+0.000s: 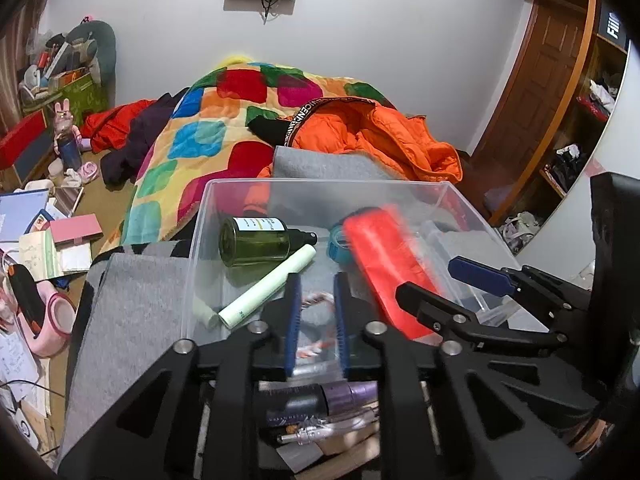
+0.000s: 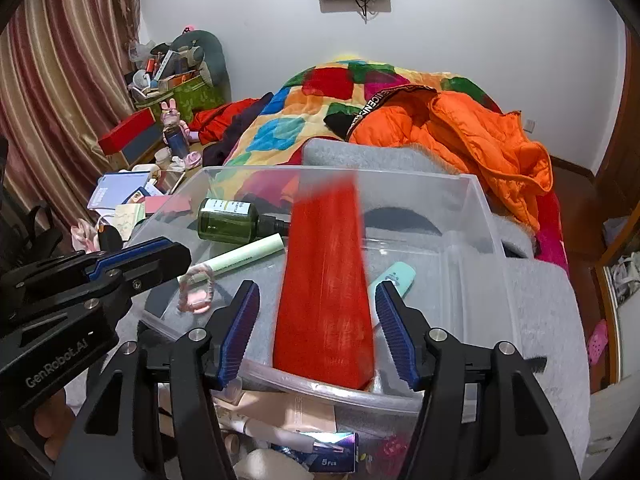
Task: Organize objects
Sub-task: 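Carry the rope bracelet and red pouch into the clear box and release both, then grasp the beige cosmetic tube with the left tool while the right grasps the small green card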
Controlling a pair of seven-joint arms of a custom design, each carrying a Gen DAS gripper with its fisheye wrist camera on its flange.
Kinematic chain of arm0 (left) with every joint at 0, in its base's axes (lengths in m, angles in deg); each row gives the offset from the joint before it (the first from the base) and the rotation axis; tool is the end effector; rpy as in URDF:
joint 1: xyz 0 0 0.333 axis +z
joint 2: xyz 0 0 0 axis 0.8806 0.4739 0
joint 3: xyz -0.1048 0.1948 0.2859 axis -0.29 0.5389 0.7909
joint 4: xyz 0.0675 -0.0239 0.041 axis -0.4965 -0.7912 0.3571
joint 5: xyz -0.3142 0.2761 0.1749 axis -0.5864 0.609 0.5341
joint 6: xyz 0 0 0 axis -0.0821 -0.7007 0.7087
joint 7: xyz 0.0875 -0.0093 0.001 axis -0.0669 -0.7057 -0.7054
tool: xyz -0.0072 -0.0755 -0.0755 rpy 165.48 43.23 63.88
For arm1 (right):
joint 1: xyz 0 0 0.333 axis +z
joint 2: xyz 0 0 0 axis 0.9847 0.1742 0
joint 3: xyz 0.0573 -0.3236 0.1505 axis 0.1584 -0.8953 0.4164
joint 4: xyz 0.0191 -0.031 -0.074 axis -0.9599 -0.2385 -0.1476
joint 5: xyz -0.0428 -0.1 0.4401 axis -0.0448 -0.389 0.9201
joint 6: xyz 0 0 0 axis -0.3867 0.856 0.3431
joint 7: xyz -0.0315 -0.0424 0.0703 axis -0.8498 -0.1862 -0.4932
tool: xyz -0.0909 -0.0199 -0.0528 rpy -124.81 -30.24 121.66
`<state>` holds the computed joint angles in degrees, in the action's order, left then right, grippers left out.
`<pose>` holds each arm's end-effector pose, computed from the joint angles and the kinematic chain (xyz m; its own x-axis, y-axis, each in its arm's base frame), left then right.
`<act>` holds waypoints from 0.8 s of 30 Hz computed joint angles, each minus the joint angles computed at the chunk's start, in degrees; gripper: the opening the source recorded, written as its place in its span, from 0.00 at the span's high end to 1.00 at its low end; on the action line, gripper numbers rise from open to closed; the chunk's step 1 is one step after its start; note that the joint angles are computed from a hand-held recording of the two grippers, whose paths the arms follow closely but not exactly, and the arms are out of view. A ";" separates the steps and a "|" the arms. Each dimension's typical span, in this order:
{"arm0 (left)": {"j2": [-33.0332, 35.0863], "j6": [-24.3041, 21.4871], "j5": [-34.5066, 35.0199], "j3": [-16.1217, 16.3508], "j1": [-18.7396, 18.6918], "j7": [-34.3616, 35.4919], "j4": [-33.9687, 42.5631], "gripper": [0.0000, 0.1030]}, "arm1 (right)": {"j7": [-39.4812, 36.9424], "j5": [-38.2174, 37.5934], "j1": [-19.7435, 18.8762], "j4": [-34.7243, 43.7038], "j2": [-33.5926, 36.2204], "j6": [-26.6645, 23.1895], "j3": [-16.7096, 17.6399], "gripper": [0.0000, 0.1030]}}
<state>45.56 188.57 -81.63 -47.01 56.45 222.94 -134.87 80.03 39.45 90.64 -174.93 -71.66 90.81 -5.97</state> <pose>0.6613 -0.1762 0.4749 -0.6399 -0.7427 0.1970 -0.6331 0.3644 -0.6829 0.5554 0.1738 0.4657 -0.2359 -0.9642 -0.1211 -0.7007 0.2551 -0.6663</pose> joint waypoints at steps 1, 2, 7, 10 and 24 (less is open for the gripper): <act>-0.17 -0.08 -0.17 0.04 0.09 -0.03 -0.11 0.76 | -0.44 0.65 0.10 -0.20 -0.20 0.08 -0.12 0.38; -0.37 -0.27 -0.49 0.05 0.20 0.09 -0.19 0.75 | -0.36 0.72 0.06 -0.43 -0.49 0.20 -0.13 0.37; -1.99 -0.68 -2.62 0.30 0.59 1.69 -1.29 0.62 | 2.83 -3.26 -0.62 -1.71 -2.98 -1.18 1.01 0.35; -3.30 -0.74 -4.14 0.56 0.68 3.17 -2.47 0.54 | 4.29 -4.69 -0.80 -2.96 -4.78 -1.41 1.46 0.35; -10.00 -1.34 -4.36 2.70 -0.12 9.96 -11.70 0.44 | 9.89 -6.47 -0.95 -12.33 -14.98 -3.60 4.24 0.29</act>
